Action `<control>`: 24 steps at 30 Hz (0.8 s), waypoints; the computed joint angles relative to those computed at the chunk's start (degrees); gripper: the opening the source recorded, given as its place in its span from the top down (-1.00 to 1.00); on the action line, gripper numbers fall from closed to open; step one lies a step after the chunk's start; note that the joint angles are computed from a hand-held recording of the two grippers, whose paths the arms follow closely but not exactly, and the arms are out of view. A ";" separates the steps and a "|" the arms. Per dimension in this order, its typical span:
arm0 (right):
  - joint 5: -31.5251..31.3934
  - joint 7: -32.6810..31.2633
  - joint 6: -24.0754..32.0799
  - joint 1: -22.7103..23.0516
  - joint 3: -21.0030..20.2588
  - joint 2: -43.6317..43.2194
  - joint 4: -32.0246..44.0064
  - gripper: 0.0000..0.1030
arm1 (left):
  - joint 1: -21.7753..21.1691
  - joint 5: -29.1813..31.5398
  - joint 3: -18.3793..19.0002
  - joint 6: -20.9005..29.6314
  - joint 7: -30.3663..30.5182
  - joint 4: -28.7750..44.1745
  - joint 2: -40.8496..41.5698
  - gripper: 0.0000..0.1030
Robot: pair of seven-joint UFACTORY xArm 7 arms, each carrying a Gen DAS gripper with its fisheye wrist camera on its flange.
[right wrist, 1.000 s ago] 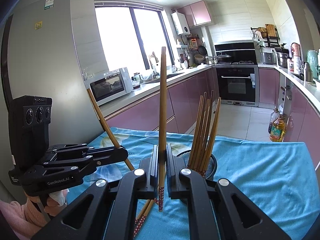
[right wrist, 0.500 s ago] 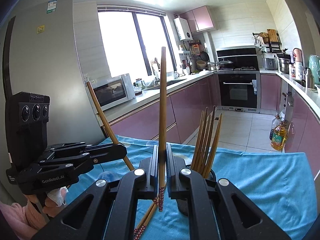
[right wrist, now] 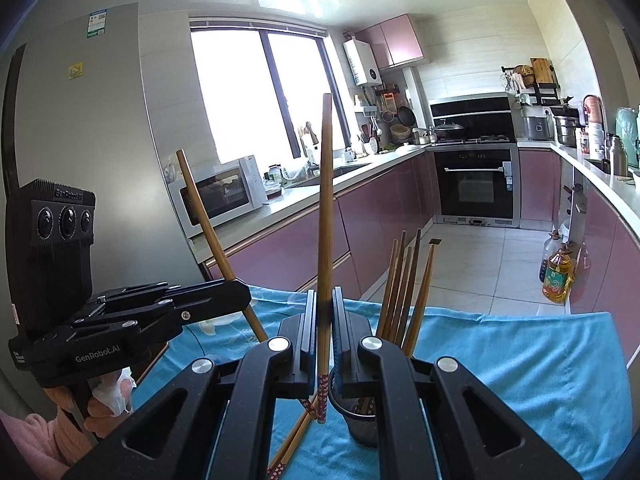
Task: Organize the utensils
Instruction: 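Lower the left tool's chopstick into the holder while the right tool lowers its own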
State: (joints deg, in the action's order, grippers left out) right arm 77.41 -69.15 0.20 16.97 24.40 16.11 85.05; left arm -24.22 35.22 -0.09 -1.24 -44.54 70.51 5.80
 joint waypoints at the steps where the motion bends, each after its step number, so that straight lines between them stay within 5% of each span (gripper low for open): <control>1: -0.42 0.42 0.04 0.14 -0.20 0.02 0.06 0.89 | 0.10 -0.24 -0.08 -0.02 0.22 0.47 0.36 0.85; 24: -24.43 22.15 -2.19 -3.28 2.34 4.33 1.69 0.89 | -2.84 -12.72 1.46 1.11 12.26 7.03 6.68 0.85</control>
State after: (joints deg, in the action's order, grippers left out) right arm 52.98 -47.00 -2.00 13.68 26.74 20.44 86.74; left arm -27.05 22.50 1.36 -0.13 -32.29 77.54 12.48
